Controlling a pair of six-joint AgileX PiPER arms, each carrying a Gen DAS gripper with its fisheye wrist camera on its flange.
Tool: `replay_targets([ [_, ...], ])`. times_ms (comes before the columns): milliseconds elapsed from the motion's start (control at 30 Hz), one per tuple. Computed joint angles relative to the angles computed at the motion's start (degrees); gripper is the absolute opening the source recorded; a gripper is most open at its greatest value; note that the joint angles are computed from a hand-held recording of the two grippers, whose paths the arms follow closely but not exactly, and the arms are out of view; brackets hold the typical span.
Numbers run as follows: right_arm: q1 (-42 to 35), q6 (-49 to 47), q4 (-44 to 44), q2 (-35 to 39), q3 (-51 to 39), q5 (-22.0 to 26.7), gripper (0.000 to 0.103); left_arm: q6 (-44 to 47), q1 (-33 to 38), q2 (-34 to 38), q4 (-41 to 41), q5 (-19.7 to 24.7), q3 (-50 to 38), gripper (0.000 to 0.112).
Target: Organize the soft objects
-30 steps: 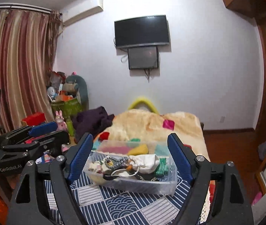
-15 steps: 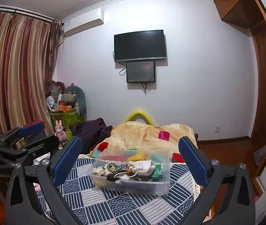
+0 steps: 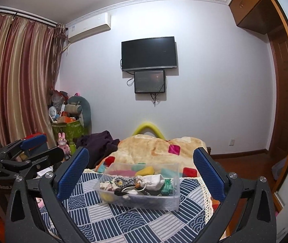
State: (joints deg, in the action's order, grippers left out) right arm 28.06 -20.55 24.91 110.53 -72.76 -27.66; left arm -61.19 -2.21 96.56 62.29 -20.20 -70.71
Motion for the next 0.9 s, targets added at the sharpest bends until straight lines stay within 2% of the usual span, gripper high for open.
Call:
replay_targets([
  [267,0.33,-0.13,0.3,-0.32,1.02,-1.59,0.103,0.0,-0.39,0.2,-0.04,0.34,-0.28,0.103],
  [900,0.55,0.51,0.12,-1.1,1.33,-1.15,0.103,-1.06,-0.69,0.84,1.16,0.98,-1.21,0.103],
])
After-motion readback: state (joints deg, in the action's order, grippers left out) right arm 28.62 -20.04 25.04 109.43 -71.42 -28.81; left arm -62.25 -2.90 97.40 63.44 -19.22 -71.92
